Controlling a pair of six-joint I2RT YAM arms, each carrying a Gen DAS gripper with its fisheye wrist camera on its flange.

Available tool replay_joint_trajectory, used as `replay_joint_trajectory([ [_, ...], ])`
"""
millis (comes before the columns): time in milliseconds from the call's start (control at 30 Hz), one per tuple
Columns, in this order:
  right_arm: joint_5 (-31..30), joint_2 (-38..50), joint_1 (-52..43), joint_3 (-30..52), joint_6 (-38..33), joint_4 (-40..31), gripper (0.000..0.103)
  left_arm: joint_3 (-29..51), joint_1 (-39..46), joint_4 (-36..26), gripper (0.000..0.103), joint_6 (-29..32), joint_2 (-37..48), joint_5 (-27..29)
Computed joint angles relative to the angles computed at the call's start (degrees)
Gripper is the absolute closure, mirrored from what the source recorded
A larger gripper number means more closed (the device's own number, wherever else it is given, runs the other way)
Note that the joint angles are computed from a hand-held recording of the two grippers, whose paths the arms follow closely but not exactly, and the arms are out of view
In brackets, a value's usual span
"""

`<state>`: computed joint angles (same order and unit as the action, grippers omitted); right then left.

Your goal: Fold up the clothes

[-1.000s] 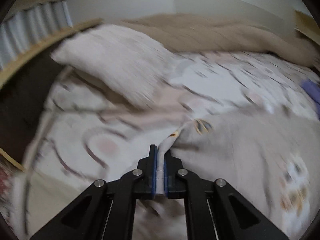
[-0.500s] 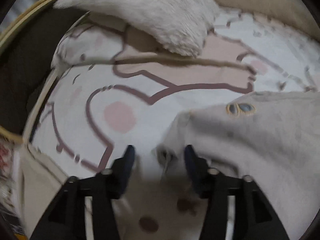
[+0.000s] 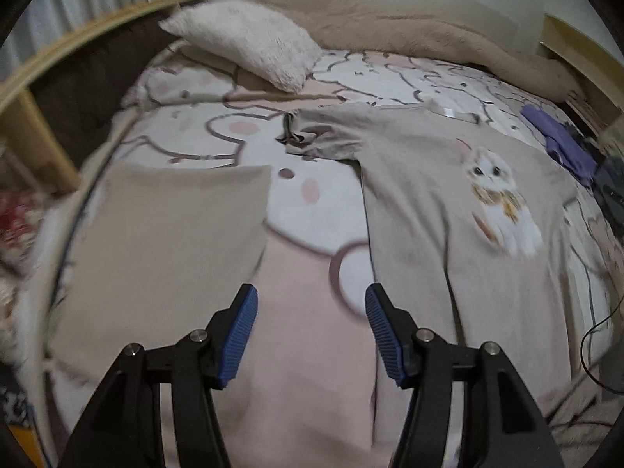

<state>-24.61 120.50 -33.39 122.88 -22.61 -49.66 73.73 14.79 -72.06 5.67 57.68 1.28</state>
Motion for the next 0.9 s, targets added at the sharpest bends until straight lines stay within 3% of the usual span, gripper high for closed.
replay_joint_trajectory([
  [100, -11.0, -12.9, -5.7, -13.9, -8.0, -5.4, 0.028, -4.4, 2.7, -3.6, 0.044, 2.1, -8.7, 2.0],
  [167, -17.7, -19.2, -9.9, -20.4, -16.9, -13.6, 0.028, -9.6, 4.3, -3.2, 0.044, 2.2, -12.7, 5.1],
  [267, -21.3, -27.3, -15.4, -32.6, -30.4, -24.8, 0.028, -18.2, 0.3, -0.7, 0.044, -3.7, -17.8, 6.6],
  [333, -20.5, -29.9, -18.5, -39.5, -37.4, -29.3, 0.029, -23.8, -4.6, 1.6, 0.044, -9.3, -20.8, 5.8],
  [433, -17.6, -32.0, -23.0, -48.6, -44.2, -32.2, 0.04, -29.6, -15.2, 4.8, 0.044, -19.2, -22.4, 1.1],
  [600, -12.1, -32.9, -26.0, -56.5, -45.4, -33.8, 0.047, -33.7, -25.7, 7.2, 0.044, -28.2, -22.2, -3.2],
  [733, -11.2, -30.6, -25.6, -56.9, -44.4, -32.6, 0.065, -34.1, -28.9, 8.5, 0.044, -31.1, -21.2, -3.5],
  [767, -11.2, -30.3, -25.1, -56.7, -44.2, -32.3, 0.076, -34.2, -29.3, 8.8, 0.049, -31.6, -20.9, -2.7],
  [800, -11.3, -30.0, -24.6, -56.6, -44.1, -32.0, 0.083, -34.2, -29.7, 9.1, 0.076, -32.1, -20.6, -1.9],
  [833, -10.9, -29.4, -24.9, -55.8, -44.7, -32.0, 0.094, -34.1, -28.9, 9.5, 0.094, -31.5, -20.2, 0.8],
  [900, -11.6, -31.5, -25.0, -57.1, -44.5, -31.4, 0.098, -33.6, -27.4, 10.0, 0.096, -31.6, -20.7, 5.0],
])
